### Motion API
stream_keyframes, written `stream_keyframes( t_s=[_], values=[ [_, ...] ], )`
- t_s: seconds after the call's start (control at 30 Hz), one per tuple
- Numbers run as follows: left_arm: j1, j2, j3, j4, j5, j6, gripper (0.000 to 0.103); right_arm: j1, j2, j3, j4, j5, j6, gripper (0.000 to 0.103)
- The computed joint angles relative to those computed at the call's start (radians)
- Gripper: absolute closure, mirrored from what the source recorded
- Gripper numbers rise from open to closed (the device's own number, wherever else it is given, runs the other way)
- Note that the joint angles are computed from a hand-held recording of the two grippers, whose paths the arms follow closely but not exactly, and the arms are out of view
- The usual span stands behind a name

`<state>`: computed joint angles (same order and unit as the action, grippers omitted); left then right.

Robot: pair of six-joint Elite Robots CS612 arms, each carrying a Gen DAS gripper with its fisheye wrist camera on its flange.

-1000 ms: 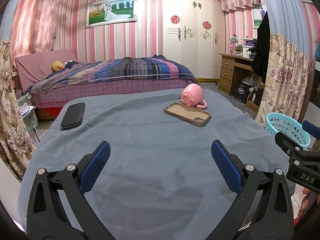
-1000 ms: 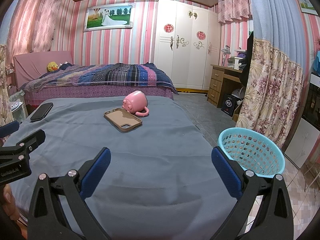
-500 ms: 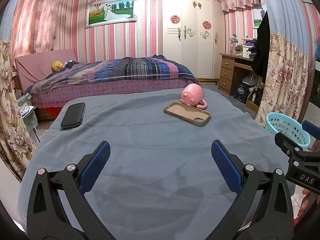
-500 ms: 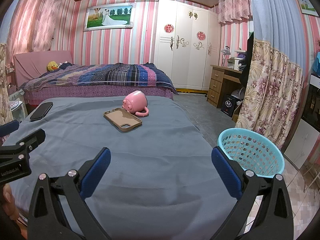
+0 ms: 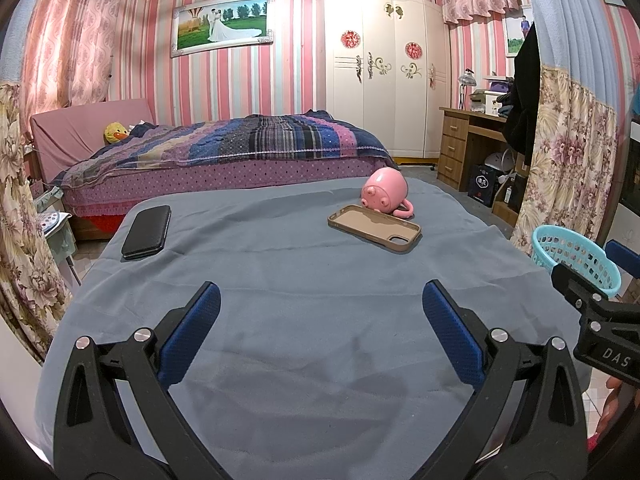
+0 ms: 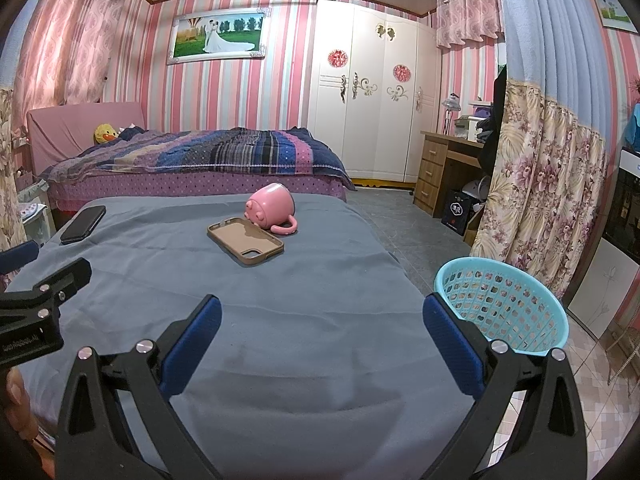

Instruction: Collect trash

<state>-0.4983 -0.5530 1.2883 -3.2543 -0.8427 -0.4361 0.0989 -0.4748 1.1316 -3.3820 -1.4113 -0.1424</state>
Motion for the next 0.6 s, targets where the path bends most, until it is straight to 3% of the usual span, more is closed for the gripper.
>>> stream_keyframes(
  t_s=[0.6],
  values=[
    [-0.003, 0.004, 0.000, -0.002, 0.025, 0.021, 0.005, -0.005, 0.002, -0.009, -0.022, 0.007, 0.023, 0.005]
  ],
)
